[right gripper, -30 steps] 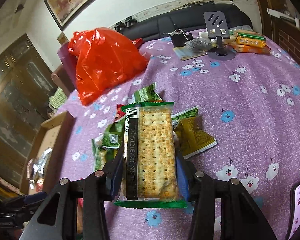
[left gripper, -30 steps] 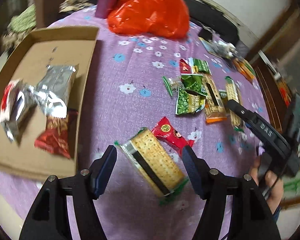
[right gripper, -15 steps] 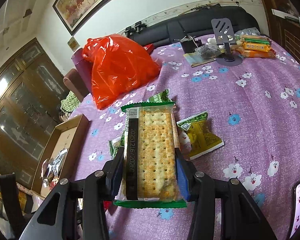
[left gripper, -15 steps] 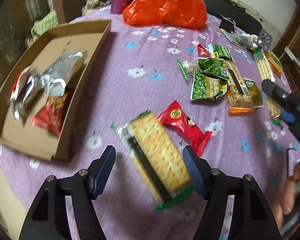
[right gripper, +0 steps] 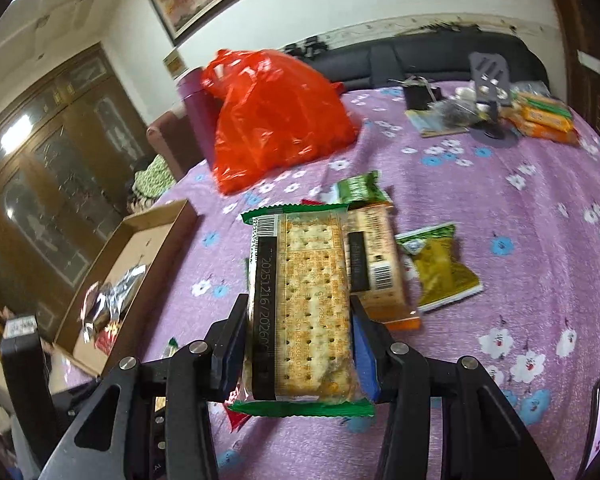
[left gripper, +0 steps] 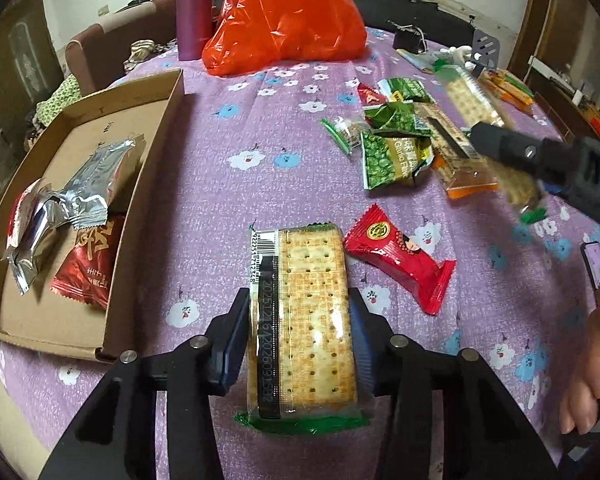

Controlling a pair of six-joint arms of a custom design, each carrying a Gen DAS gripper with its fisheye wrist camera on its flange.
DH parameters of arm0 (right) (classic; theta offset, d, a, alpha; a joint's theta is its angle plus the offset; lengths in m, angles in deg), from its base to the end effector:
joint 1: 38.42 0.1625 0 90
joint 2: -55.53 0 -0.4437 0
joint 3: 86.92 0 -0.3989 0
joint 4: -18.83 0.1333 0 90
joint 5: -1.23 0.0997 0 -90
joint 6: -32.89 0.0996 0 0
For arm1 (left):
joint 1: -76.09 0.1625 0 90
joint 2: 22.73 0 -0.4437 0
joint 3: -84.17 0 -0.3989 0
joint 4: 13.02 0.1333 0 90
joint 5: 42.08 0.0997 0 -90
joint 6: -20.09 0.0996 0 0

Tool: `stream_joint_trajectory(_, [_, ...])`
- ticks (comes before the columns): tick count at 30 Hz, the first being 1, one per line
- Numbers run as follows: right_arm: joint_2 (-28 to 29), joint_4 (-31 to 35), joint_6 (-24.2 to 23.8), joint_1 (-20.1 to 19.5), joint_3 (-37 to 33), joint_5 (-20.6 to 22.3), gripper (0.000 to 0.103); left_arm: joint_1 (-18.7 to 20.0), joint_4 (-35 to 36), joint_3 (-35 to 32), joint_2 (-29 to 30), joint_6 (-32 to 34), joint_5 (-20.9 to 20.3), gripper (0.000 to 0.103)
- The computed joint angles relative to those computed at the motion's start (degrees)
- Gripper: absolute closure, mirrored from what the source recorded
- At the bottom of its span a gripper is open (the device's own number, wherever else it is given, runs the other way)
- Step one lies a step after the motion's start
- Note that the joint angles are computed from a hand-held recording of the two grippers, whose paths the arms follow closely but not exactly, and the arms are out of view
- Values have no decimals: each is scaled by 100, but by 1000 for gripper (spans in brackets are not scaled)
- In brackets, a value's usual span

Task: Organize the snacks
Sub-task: 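Carry both cracker packs into the cardboard box and release them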

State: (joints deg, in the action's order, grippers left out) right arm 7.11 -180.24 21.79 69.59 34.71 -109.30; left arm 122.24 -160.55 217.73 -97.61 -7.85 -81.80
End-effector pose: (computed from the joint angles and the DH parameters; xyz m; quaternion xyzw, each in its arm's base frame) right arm 0.2621 -0.4880 0.0953 0.1822 -0.9199 0.3126 0.1510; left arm -0.1406 -0.4494 0.1844 0.1295 0.8959 -0.2417 0.3495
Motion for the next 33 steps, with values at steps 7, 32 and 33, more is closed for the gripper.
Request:
stream_joint_trajectory(7, [129, 66, -218, 56, -52, -39, 52, -22, -534, 83, -142, 431, 79, 58])
stream_joint_trajectory(32, [369, 1261, 118, 834, -595, 669, 52, 471, -1510, 111, -1647, 1545, 718, 58])
stream_joint_trajectory(33, [449, 1411, 159, 910, -715, 747, 52, 516, -1528, 101, -1692, 1593, 748, 58])
